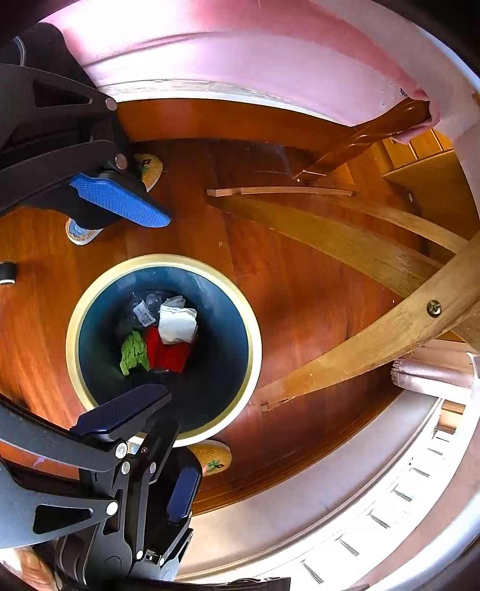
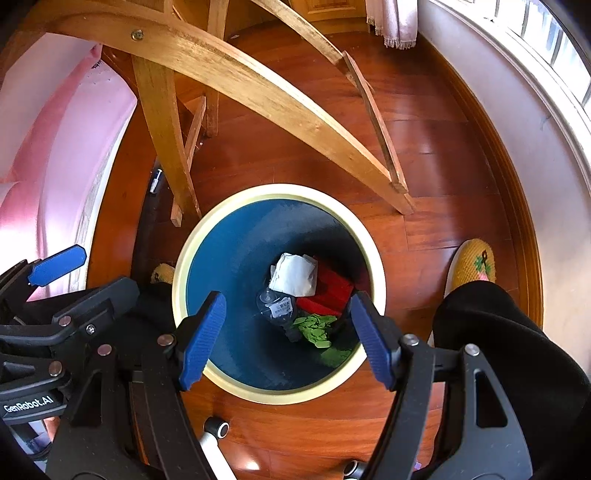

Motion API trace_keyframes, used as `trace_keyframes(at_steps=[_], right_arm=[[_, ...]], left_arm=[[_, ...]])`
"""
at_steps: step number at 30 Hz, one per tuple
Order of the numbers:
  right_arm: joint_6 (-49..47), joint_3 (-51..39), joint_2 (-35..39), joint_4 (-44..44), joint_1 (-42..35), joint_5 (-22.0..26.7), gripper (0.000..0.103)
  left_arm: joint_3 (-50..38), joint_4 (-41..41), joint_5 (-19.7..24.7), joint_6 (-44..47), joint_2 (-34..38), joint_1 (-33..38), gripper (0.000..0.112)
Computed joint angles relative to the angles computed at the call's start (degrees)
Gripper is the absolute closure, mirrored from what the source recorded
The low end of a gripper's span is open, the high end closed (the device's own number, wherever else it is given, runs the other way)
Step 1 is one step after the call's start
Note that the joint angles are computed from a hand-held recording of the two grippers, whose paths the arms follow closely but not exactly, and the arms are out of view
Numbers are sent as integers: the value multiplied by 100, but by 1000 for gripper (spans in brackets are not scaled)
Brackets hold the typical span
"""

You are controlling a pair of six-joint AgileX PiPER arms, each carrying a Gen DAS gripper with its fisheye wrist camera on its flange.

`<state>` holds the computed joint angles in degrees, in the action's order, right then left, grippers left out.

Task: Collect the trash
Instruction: 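Raise both tools back up over the table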

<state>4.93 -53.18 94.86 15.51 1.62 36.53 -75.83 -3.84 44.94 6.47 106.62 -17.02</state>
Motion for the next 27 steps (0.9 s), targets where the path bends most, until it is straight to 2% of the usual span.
trace_keyframes(at_steps=[7, 12, 21, 27], right_arm=[[304, 37, -382, -279, 93, 87, 35], [649, -15, -756, -550, 168, 355, 35], [995, -559, -1664, -806, 230, 1563, 35], [975, -1256, -2147, -959, 428, 2402, 35]], left_arm=[[104, -21, 125, -74, -324, -12, 24], [171, -78, 279, -70, -668, -41, 24], [87, -498, 1001, 324, -1670, 26, 24], [-249, -572, 1562, 475, -2278, 137, 24]])
